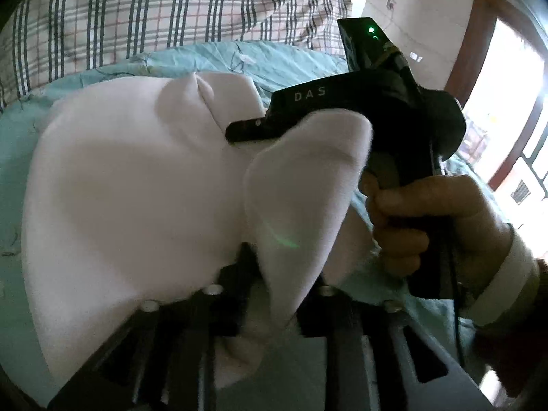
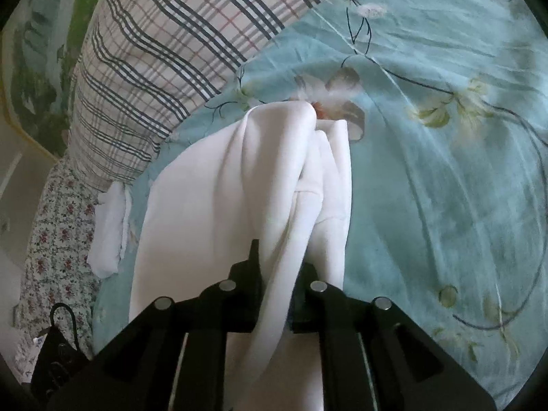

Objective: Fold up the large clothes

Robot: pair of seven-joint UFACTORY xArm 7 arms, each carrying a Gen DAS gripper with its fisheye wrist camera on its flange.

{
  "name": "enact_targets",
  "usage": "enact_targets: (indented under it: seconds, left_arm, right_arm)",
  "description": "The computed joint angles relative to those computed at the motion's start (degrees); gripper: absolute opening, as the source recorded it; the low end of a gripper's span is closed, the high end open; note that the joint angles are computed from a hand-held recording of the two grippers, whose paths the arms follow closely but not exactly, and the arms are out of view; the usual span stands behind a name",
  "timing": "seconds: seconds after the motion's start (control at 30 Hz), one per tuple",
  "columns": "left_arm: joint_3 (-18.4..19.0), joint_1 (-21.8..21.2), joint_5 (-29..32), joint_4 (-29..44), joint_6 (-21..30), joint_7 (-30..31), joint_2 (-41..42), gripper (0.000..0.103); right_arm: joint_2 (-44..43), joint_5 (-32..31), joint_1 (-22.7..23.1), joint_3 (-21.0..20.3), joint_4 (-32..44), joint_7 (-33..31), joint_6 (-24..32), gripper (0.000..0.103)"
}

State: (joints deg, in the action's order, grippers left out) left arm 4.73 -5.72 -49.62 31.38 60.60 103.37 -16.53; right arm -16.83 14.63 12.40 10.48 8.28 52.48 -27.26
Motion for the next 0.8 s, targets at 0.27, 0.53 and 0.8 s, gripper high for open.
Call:
enact_targets:
  seconds: [0.27,0.53,0.8]
  left_arm:
    - [5.0,5.9,3.5,5.3,10.7,-2.9,0.2,0.074]
    - [2.1,9.8,-0.4,17.1,7.9,-11.1,11.3,0.078]
    - [-1.2,12.9,-0.1,26.8,10.4,-19.2,21.4,0.08]
  right_arm:
    - [-15.3,12.4,-8.7,19.8,-4.0,1.3,11.1,0.064]
    - [-26.3,8.0,-15.1,29.1,-3.6,7.9,24.8,0.067]
    - [-24.7,-1.0,-20.5,30.3,0.7,8.8,27.2,0.066]
